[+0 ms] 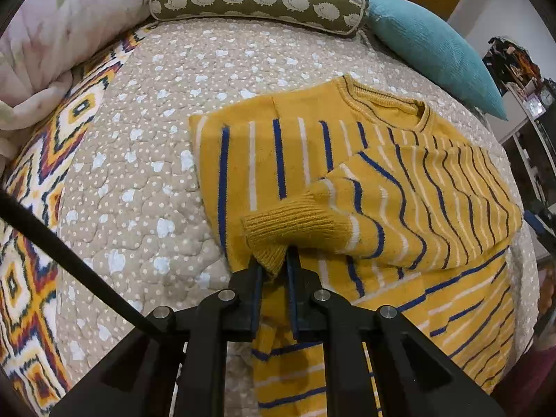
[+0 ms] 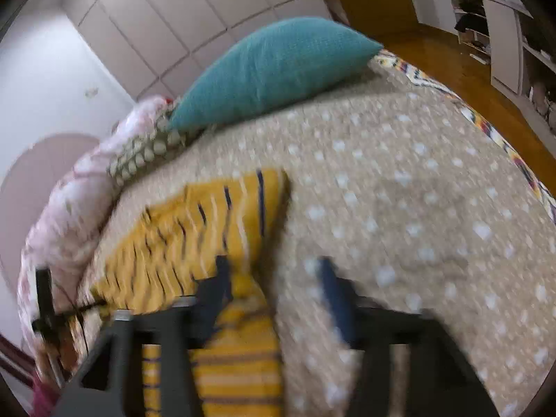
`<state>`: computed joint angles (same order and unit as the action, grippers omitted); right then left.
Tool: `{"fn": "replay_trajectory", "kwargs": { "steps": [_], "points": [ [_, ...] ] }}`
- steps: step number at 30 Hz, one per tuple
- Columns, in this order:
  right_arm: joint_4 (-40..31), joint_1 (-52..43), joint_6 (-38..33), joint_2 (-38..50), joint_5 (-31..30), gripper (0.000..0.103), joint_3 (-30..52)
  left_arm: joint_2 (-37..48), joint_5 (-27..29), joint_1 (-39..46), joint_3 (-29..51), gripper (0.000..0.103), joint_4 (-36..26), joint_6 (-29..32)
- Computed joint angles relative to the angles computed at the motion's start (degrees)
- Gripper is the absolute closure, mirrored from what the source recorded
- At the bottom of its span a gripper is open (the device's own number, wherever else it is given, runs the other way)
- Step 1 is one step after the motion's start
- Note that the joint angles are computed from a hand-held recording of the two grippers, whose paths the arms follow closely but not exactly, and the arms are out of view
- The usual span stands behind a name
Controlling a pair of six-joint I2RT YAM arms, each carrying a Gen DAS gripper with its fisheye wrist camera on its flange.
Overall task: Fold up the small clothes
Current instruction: 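Regrasp the cuff with the left tool while the right tool tucks the sweater edge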
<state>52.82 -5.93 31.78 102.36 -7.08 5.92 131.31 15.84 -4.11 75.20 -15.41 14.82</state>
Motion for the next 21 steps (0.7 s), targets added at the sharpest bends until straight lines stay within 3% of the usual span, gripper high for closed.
{"fn": "replay_trajectory", "kwargs": {
  "steps": [4,5,6,7,8,10,13,16,18,21],
  "points": [
    [-11.10,2.39,-0.13,8.52,-3.60,0.028,15.31,-0.03,-1.02,-0.76,0.51,0.092,-0.15,-1.61],
    [-12.41,2.65,0.10,11.95,-4.85,0.031,19.15,-0.11,-1.48,-1.17,0.86,0.092,-0.14,-2.10],
    [-13.42,2.64,0.80,15.54,-5.68,0.041,22.89,-0.30,-1.76,-1.49,1.00,0.092,-0.02,-2.39],
    [-14.07,2.46,1.79,17.89,-5.41,0.080,25.38,-0.70,-1.65,-1.73,1.00,0.092,0.10,-2.48],
    [-14.14,2.19,1.75,18.89,-5.16,0.088,26.45,-1.47,-0.65,-1.74,0.68,0.092,0.47,-2.21],
    [-7.09,1.01,2.15,17.93,-5.51,0.088,23.15,-3.38,1.24,-1.68,-1.25,0.089,2.50,-1.49],
    [1.43,2.70,0.47,14.17,0.85,0.088,16.22,-3.35,-1.61,-2.70,-3.07,0.059,6.38,-1.27],
    [0.56,4.68,0.85,16.32,6.86,0.087,16.81,1.70,-4.23,-3.18,0.49,0.059,3.10,-1.30],
    [-2.60,2.53,4.08,19.32,2.96,0.084,19.29,1.70,-2.34,-2.08,-0.11,0.059,3.38,-1.52],
    [3.13,0.19,7.57,19.36,0.72,0.074,15.33,-0.09,0.47,-0.18,-1.38,0.055,3.58,-1.41]
  ]
}}
